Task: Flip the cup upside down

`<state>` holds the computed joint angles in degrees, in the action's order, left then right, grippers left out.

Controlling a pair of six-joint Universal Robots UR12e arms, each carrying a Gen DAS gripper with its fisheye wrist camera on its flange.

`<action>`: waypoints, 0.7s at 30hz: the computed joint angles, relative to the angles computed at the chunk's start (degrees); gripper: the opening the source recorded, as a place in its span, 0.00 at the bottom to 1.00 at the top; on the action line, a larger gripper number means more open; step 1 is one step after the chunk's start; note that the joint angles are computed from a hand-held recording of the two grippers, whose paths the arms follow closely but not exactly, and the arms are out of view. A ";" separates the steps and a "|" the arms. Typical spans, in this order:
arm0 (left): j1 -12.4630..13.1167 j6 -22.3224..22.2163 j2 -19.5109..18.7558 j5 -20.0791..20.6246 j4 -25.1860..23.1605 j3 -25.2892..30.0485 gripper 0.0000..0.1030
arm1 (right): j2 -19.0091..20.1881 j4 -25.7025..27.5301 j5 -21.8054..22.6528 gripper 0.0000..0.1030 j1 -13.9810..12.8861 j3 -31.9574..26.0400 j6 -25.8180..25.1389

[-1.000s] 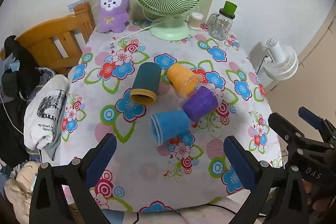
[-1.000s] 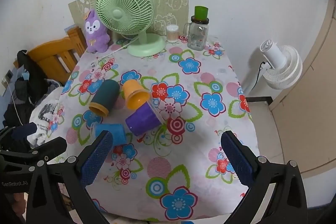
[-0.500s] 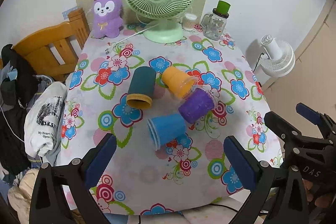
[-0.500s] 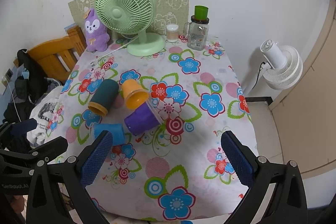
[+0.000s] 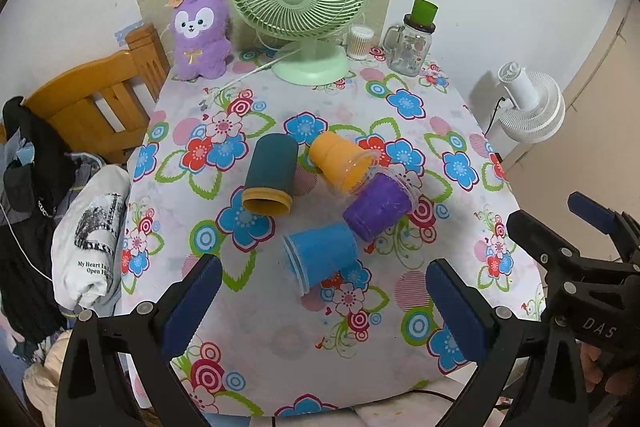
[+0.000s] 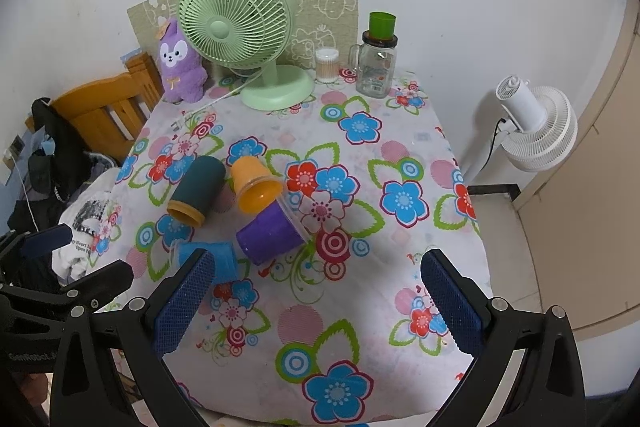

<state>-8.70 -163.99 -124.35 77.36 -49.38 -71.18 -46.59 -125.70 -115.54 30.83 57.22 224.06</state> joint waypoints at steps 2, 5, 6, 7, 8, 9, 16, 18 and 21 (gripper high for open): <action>-0.06 0.58 -0.09 0.26 0.06 0.13 1.00 | 0.08 0.25 0.23 1.00 -0.06 -0.20 0.07; -0.06 0.90 -0.22 0.12 -0.02 0.27 1.00 | 0.18 0.42 0.27 1.00 -0.11 -0.41 -0.02; -0.09 0.93 -0.25 0.17 -0.07 0.35 1.00 | 0.15 0.29 0.19 1.00 -0.09 -0.30 0.02; -0.10 0.88 -0.23 0.19 0.00 0.32 1.00 | 0.22 0.43 0.13 1.00 -0.11 -0.46 -0.01; -0.09 0.94 -0.26 0.15 -0.04 0.37 1.00 | 0.28 0.46 0.16 1.00 -0.13 -0.55 -0.03; -0.08 0.92 -0.28 0.14 0.00 0.39 1.00 | 0.26 0.43 0.23 1.00 -0.13 -0.53 -0.01; -0.09 1.52 -0.65 0.68 -0.11 1.06 1.00 | 0.53 1.18 0.13 1.00 -0.17 -1.13 0.16; -0.09 1.71 -0.72 0.76 -0.22 1.20 1.00 | 0.61 1.24 0.23 1.00 -0.24 -1.28 0.44; -0.08 2.35 -0.86 0.90 -0.49 1.45 1.00 | 0.88 1.64 0.28 1.00 -0.23 -1.69 0.95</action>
